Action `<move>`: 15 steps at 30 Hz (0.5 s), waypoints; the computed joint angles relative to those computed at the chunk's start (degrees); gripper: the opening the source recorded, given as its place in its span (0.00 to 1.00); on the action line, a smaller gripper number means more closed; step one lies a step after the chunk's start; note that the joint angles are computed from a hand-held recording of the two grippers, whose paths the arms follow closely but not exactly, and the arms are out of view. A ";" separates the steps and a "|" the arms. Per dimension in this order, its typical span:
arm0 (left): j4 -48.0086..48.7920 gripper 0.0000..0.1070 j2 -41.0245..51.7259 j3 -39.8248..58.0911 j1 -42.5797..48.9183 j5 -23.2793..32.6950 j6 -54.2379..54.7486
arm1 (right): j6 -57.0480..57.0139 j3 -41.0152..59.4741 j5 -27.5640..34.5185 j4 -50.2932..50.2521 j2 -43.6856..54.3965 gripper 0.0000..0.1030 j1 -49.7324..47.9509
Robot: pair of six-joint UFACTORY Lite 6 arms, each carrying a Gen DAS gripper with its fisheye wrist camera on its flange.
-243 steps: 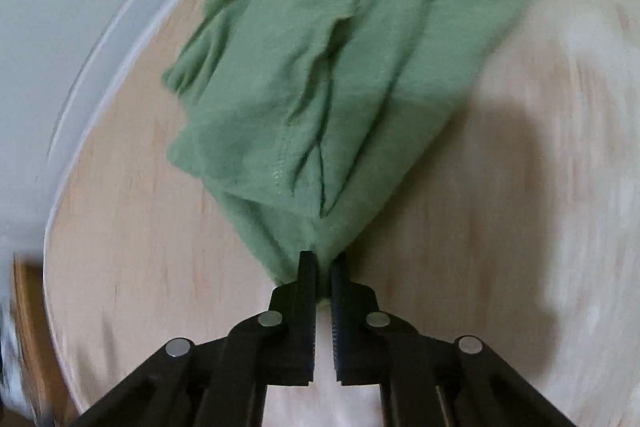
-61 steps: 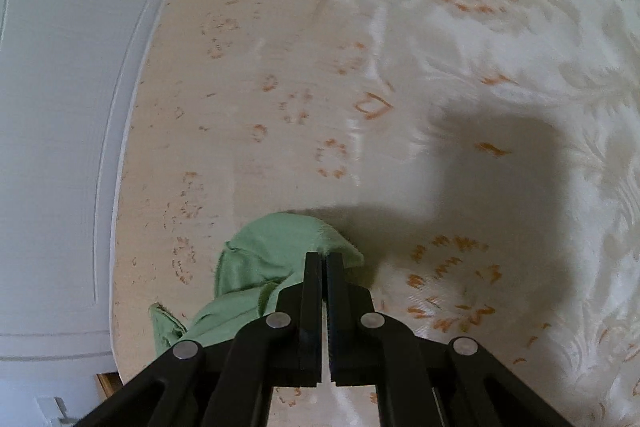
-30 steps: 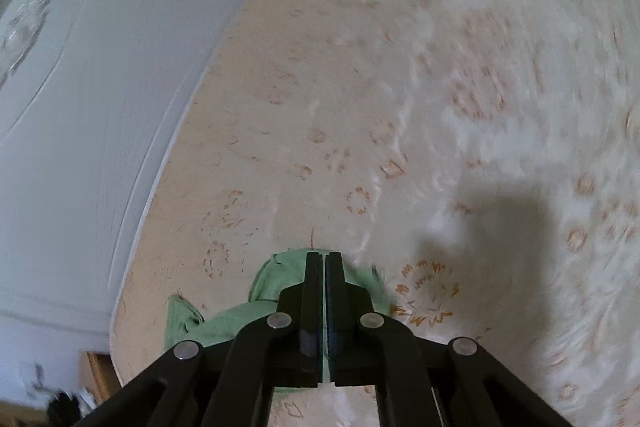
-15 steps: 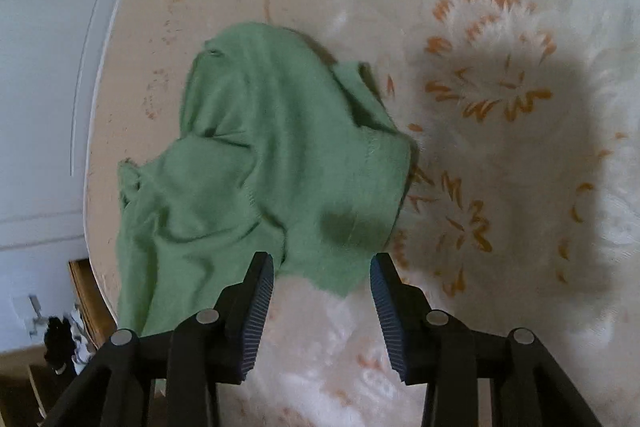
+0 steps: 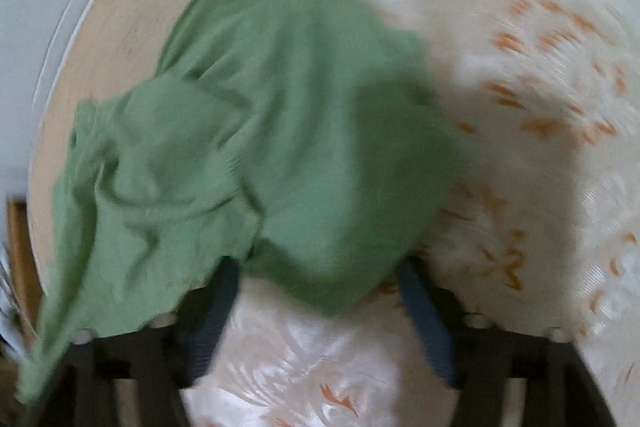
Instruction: Fold clothes
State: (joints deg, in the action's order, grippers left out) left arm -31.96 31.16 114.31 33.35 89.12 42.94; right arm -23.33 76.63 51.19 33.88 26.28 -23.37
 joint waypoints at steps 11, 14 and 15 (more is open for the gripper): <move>-3.49 0.03 -7.47 -10.90 2.96 -7.69 0.94 | 11.08 5.76 -1.13 -0.77 4.18 0.47 2.26; -4.37 0.03 -9.27 -13.13 3.32 -9.06 1.13 | 9.65 4.93 1.32 5.50 5.71 0.07 -2.51; -4.71 0.03 -10.00 -13.96 3.48 -9.54 1.48 | 9.31 4.58 2.13 7.11 5.93 0.07 -4.04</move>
